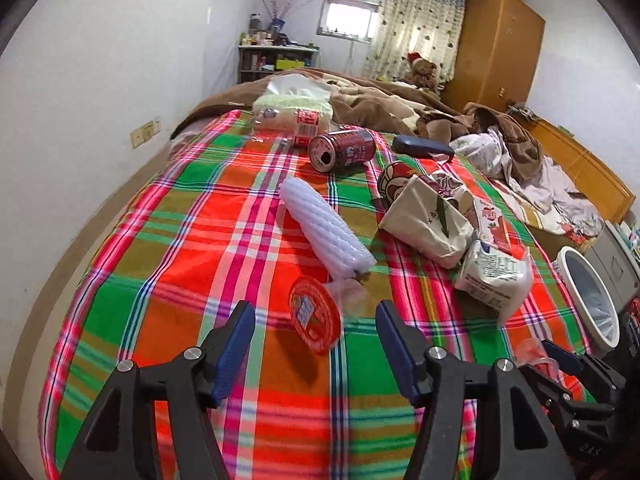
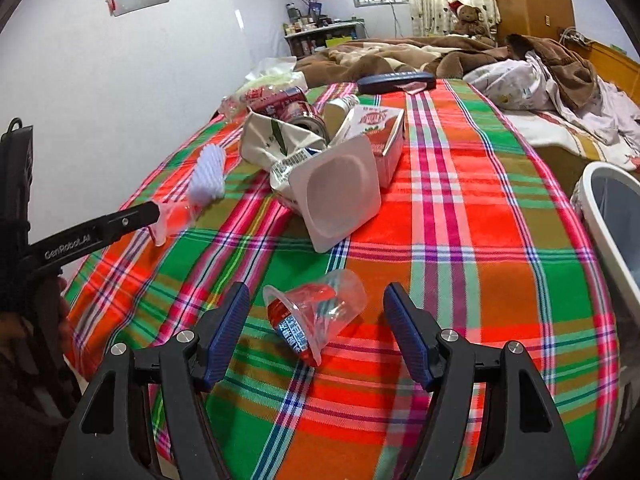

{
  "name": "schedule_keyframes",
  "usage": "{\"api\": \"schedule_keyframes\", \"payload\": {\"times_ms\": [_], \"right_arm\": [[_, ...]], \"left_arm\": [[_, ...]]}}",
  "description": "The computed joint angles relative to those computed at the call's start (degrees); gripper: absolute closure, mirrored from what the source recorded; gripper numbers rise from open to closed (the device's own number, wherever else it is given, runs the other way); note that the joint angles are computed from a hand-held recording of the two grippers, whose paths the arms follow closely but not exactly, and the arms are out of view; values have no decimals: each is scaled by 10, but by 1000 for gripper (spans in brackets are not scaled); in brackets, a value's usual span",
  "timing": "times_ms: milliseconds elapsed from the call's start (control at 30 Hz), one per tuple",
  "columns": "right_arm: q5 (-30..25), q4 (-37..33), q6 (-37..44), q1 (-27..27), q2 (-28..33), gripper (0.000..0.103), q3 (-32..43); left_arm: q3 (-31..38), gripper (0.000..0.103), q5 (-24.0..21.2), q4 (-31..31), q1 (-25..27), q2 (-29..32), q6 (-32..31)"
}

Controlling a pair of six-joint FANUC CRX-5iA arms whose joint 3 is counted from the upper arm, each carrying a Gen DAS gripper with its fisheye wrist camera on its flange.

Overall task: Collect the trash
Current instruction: 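Grasp the red-lidded cup with the left tool while the right tool grasps the clear cup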

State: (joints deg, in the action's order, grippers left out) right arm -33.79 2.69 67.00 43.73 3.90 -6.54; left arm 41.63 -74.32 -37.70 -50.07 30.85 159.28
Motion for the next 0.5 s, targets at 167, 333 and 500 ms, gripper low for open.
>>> {"api": "schedule_keyframes", "payload": {"times_ms": [167,333,500], "right_arm": [[7,62,-47,15,2,32,-18],[8,129,-91,27,-1,32,-40],[6,152,-114,27,-3,32,-47]], "left_arm": [[-11,41,26,25,23,2,-22],[-10,41,40,56,41,12,-56],[-15,41,60,73,47,14,-66]]}}
